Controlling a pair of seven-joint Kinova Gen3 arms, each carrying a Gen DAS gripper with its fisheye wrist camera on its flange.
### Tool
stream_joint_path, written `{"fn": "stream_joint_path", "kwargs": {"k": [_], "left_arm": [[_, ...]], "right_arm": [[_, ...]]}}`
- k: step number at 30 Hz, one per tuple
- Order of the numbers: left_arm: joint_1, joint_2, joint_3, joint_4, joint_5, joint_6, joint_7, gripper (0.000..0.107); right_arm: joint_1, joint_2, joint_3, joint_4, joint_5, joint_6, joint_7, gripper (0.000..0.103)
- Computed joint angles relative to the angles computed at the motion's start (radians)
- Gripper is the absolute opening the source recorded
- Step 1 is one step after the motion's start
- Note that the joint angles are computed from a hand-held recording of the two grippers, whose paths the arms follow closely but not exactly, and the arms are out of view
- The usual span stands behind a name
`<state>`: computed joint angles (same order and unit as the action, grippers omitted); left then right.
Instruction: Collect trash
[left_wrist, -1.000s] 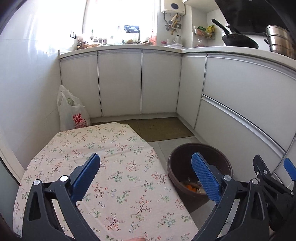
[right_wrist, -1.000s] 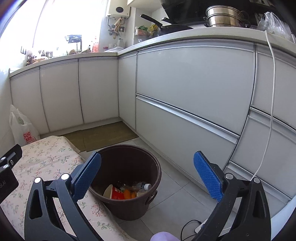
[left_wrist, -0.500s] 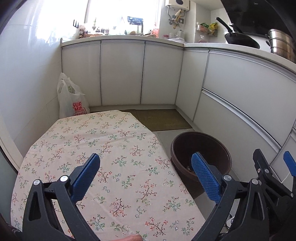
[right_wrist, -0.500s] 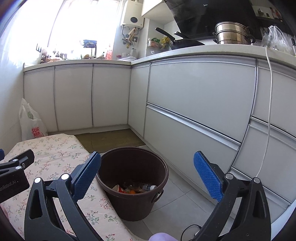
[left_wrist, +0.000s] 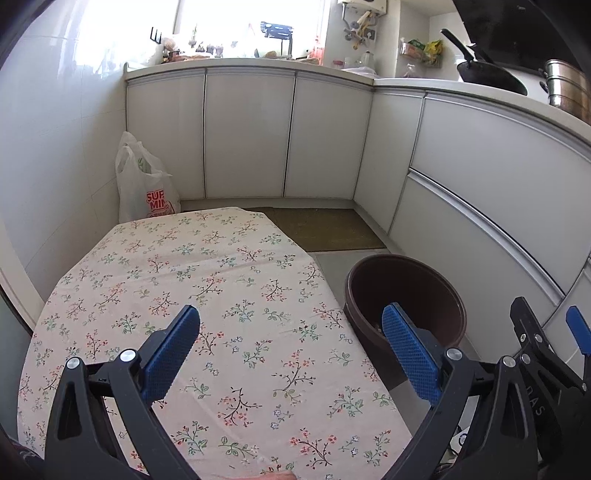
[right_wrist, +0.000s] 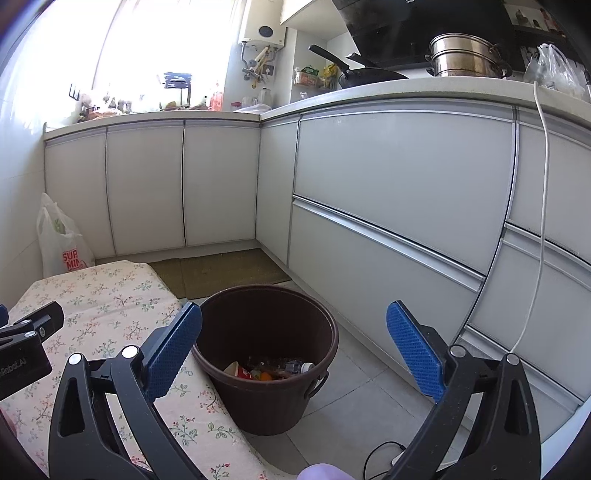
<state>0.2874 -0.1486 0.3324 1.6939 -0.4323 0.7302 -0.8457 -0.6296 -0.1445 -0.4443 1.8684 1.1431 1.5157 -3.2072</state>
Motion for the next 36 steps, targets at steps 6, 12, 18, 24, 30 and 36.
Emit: {"fn": "stream_joint_path", "kwargs": {"k": [6,12,18,24,30,36], "left_arm": [[0.003,0.01,-0.004,-0.007,0.0,0.015,0.004,0.096],[0.009,0.015,-0.002,-0.01,-0.01,0.02,0.014,0.096],[0.025,0.032,-0.008,-0.025,-0.022,0.039,0.015,0.096],[0.037,0.028,-0.037,-0.009,0.023,-0.006,-0.038,0.077],[0.031,0.03,-0.032,-0.007,0.039,-0.017,-0.079,0.079],[0.034,0.035,-0.019,-0.014,0.025,0.006,-0.05,0.089]], "right_arm": [[0.001,0.0,0.005,0.002,-0.01,-0.013,0.013,0.096],[0.003,0.002,0.007,0.001,-0.016,-0.023,0.027,0.096],[0.007,0.001,0.015,-0.001,-0.027,-0.037,0.035,0.096],[0.013,0.0,0.012,0.003,-0.028,-0.04,0.033,0.096],[0.02,-0.002,0.015,0.004,-0.031,-0.049,0.035,0.096],[0.024,-0.001,0.015,0.007,-0.031,-0.05,0.029,0.096]]}}
